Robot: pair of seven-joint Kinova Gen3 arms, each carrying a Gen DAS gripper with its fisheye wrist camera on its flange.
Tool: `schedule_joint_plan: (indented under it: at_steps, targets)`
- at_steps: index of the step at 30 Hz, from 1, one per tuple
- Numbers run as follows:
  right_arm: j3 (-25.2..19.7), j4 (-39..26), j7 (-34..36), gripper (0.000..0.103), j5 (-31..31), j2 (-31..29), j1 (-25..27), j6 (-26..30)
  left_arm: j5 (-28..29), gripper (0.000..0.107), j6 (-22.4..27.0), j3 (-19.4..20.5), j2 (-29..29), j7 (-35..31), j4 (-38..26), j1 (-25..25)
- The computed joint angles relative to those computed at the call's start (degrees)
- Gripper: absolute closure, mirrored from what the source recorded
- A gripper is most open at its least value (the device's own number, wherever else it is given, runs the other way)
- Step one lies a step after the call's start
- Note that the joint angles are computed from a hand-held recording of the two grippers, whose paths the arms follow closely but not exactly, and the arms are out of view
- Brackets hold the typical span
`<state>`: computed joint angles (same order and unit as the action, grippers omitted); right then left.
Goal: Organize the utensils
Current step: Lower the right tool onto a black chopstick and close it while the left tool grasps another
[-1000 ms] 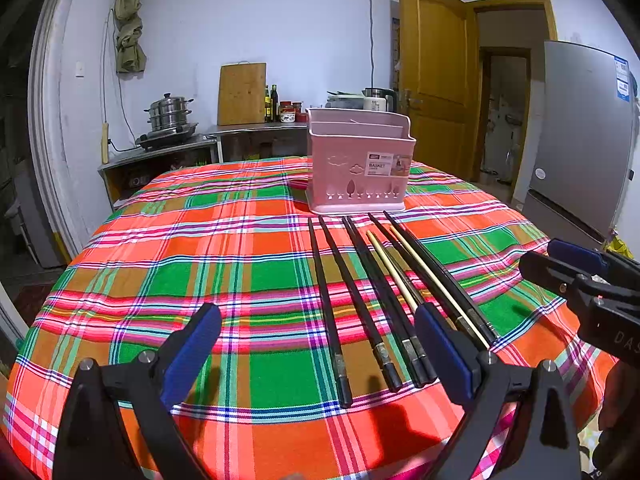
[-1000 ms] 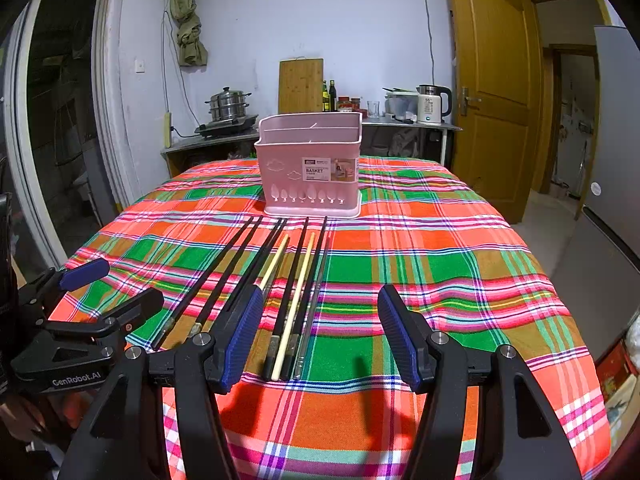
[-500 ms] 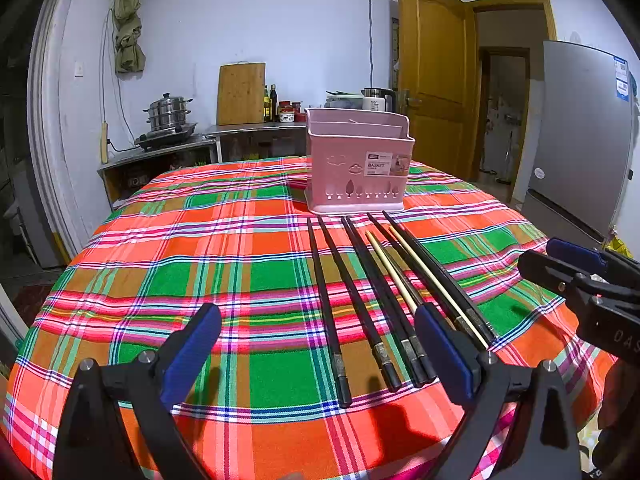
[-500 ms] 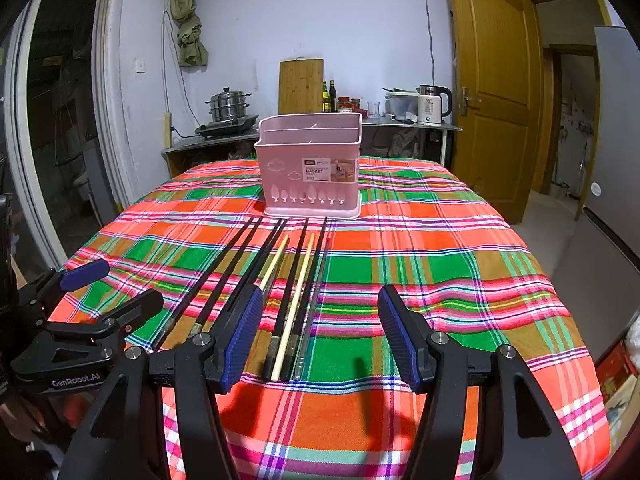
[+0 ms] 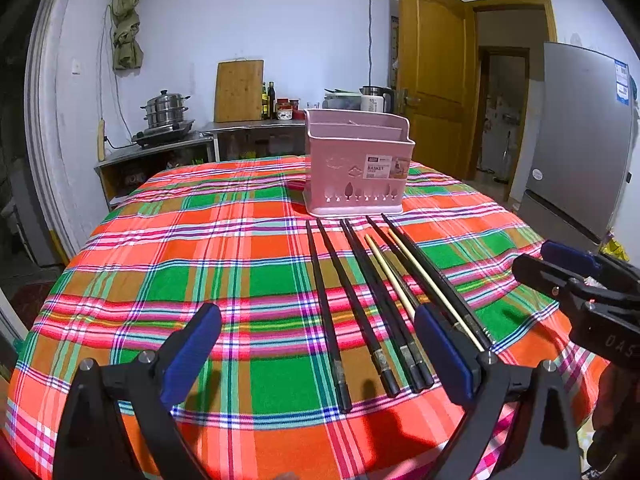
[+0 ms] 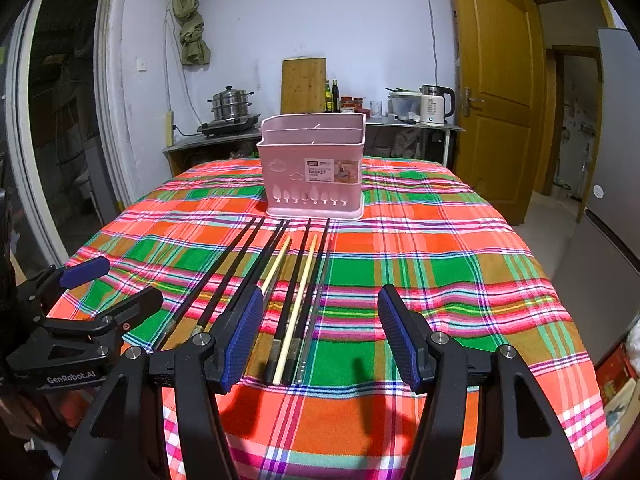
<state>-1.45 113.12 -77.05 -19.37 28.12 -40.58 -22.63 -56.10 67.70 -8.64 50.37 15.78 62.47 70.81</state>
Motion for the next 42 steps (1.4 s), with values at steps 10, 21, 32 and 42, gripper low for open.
schedule_joint_plan:
  at_steps: [10,21,32,42]
  targets:
    - [-0.99,-8.12,-3.49,0.043,4.94,1.33,3.36,10.01,5.81,0.009,-4.77,2.73,-3.37,-6.58,1.29,-6.97]
    - [1.21,-24.61,-10.3,0.068,10.96,8.21,3.33,27.3,17.43,0.02,-10.2,4.48,-3.4,-17.47,-1.4,-16.98]
    - [-4.78,-42.19,-15.34,0.092,16.31,17.11,8.83,42.38,26.88,0.049,-14.18,4.14,-1.37,-26.77,-4.73,-22.14]
    - [-5.5,-50.62,-15.25,0.096,18.12,21.53,8.5,49.63,27.42,0.06,-15.14,1.97,-0.99,-28.85,-4.69,-21.56]
